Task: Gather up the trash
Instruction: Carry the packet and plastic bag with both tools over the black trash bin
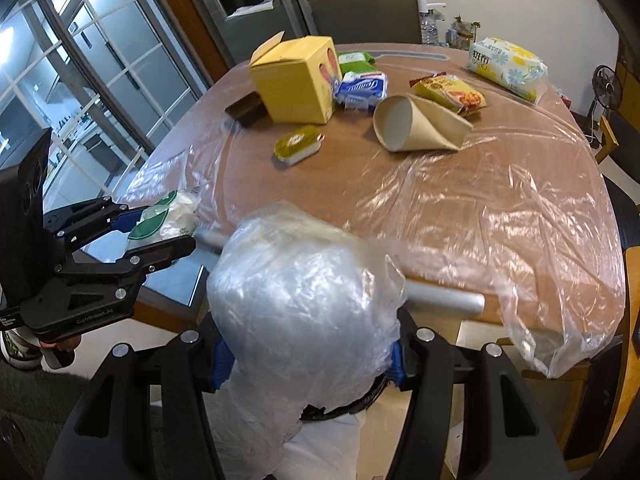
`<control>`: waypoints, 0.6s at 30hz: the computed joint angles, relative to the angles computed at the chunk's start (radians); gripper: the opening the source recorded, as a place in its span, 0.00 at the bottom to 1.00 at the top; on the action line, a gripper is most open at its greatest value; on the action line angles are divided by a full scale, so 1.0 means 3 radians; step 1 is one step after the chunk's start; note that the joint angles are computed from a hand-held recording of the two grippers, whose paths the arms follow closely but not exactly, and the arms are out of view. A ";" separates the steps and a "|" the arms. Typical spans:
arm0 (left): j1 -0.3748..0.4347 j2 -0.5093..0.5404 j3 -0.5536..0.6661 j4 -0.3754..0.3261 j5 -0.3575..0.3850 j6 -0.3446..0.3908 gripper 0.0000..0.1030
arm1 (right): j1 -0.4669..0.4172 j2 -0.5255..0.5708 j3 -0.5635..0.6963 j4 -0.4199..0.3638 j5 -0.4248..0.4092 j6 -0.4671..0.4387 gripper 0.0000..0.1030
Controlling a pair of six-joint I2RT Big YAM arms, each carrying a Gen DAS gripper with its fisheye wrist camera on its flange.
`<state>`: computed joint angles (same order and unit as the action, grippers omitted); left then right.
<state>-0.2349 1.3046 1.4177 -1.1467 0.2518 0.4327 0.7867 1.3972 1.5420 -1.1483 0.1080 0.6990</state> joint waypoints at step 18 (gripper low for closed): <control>-0.0154 -0.0099 -0.0421 -0.0131 -0.0082 0.0185 0.43 | 0.0165 0.0008 -0.0383 0.0069 -0.0237 0.0093 0.55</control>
<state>-0.2811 1.2750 1.2914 -1.1859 0.2273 0.4882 0.8363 1.3996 1.4270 -1.1277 0.0370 0.7267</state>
